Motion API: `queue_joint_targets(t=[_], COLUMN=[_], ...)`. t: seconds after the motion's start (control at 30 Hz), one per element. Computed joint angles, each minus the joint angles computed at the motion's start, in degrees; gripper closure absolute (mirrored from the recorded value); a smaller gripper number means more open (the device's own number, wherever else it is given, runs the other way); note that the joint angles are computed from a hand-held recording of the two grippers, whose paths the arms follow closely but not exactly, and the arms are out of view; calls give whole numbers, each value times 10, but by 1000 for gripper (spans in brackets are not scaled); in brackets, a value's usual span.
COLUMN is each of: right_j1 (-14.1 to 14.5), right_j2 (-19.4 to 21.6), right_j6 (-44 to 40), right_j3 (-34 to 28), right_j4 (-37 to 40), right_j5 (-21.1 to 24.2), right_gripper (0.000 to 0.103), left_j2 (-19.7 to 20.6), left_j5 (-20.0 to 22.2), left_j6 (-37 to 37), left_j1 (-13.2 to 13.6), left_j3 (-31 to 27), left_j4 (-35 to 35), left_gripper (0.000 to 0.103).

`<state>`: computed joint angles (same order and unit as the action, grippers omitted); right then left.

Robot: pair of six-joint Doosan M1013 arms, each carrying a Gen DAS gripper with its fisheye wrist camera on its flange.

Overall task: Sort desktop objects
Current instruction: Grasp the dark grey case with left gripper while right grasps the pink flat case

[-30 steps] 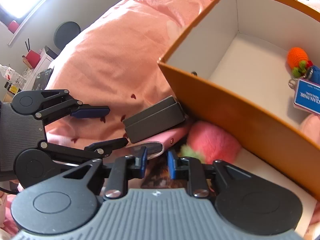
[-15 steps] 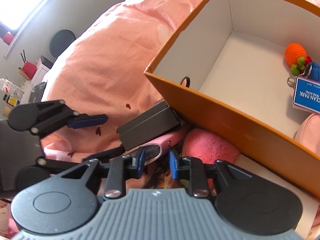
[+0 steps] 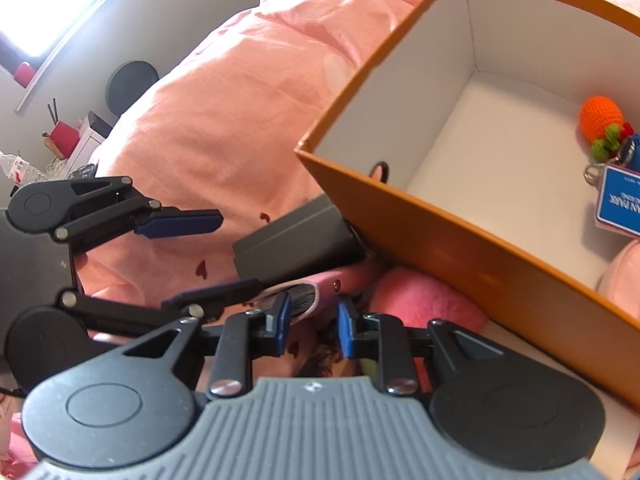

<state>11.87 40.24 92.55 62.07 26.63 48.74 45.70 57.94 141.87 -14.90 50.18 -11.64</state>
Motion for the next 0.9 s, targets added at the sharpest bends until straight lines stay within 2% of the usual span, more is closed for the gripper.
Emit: queue_joint_targets(t=[0.17,0.23,0.33,0.4,0.47,0.53,0.63,0.7,0.9], right_j1=[-3,-10,-19,-17,-11,-11,-12,-14,-15], right_j2=[-9,-13,-6,1,7,6,0,-2,3], right_j6=[16,7,7,32,73,74,66,62,51], right_j3=[12,20,16,6,-7,-4,6,11,10], right_j4=[-7,32,79,55,3,4,11,15,33], right_j5=[-4,-9,0,8,25,31,29,28,31], right_gripper=[69,59,58,58,59,59,59,59,59], left_j2=[2,0,3,6,6,7,20,30,52], left_j5=[-1,-7,-8,-9,-30,-41,-13,13,76], left_j6=[-11,-7,9,17,20,33,53,54,19], left_j1=[0,0,-2,-5,-10,-13,-13,-13,-6], left_j3=[-2,0,-3,-5,2,5,-15,-32,-73], left_j4=[8,9,10,14,36,43,26,18,-3], left_gripper=[45,45,45,47,48,49,52,59,65])
